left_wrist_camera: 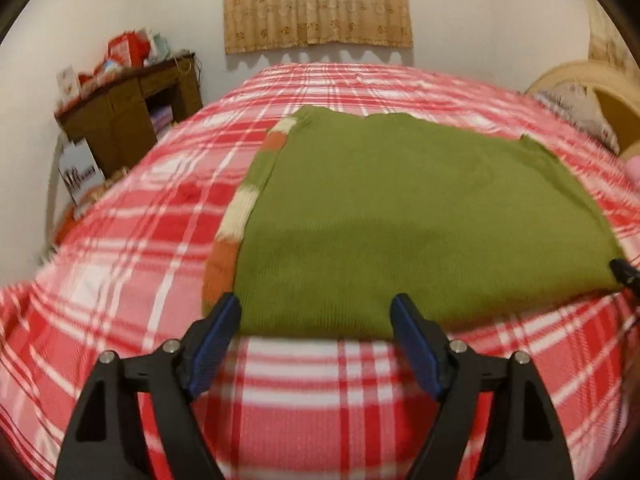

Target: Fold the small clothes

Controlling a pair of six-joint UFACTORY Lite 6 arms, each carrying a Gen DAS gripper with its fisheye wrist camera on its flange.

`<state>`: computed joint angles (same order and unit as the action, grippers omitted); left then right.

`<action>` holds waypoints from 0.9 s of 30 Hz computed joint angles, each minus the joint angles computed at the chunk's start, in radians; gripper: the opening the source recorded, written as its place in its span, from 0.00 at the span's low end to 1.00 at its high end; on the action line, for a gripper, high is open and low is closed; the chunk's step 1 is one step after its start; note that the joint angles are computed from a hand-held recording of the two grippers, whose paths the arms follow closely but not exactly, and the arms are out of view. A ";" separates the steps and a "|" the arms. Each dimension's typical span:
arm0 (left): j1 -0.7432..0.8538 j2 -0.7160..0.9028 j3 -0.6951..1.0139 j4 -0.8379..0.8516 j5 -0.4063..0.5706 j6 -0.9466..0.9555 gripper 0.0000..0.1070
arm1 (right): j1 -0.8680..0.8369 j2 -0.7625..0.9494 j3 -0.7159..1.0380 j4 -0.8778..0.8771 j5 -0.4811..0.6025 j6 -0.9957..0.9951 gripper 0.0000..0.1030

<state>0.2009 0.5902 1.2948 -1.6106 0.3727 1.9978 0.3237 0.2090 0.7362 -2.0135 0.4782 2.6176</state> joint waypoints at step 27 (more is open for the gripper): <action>-0.001 0.333 0.520 0.275 0.131 -0.907 0.79 | -0.037 -0.037 -0.062 -0.228 -0.010 0.237 0.29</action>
